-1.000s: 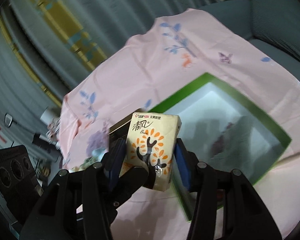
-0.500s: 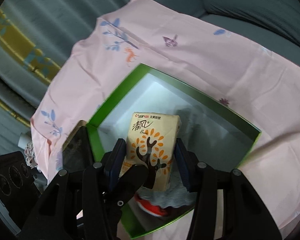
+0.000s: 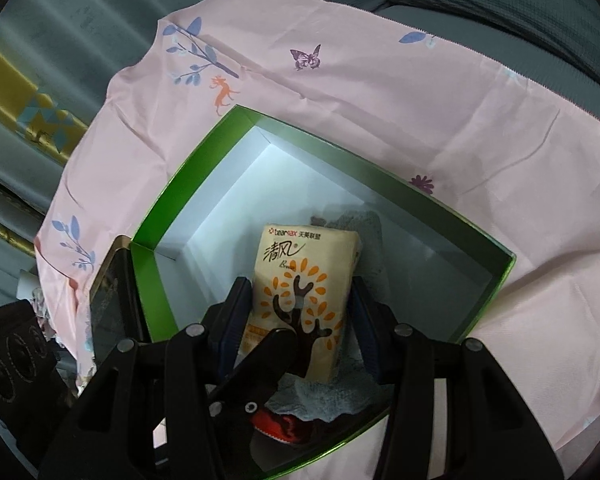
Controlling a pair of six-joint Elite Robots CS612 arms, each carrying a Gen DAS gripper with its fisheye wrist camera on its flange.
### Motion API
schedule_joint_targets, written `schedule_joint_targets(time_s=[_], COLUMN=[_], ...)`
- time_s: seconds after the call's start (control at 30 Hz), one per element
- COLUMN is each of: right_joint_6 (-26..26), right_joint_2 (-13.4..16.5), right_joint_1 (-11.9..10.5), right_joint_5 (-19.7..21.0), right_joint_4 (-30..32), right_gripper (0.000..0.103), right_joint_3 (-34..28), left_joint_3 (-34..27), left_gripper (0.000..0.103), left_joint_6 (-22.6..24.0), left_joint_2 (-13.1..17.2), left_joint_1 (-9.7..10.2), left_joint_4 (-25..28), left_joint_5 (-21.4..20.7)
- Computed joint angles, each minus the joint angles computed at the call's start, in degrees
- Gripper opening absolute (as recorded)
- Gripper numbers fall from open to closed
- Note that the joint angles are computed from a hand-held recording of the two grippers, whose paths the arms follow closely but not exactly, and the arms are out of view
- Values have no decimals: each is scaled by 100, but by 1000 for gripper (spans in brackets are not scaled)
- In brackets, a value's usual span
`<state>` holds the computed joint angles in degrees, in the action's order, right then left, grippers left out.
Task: Organize soft objects
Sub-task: 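Carry the tissue pack into the box and release it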
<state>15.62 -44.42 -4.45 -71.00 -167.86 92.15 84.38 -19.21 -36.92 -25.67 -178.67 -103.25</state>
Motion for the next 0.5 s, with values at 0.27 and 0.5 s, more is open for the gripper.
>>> schedule_joint_targets(time_s=[0.27,0.5], right_joint_6=[-112,-184], right_joint_2=[3,-31], right_joint_1=[87,120], right_joint_5=[-389,-473], right_joint_4=[162,187], right_gripper=[51,58], right_joint_3=[-66,-49], left_joint_3=[-20,99], left_gripper=[35,35], left_joint_6=[-70,-106], left_joint_2=[-7,-89], left_joint_1=[6,12], left_joint_4=[159,97], left_joint_5=[10,160])
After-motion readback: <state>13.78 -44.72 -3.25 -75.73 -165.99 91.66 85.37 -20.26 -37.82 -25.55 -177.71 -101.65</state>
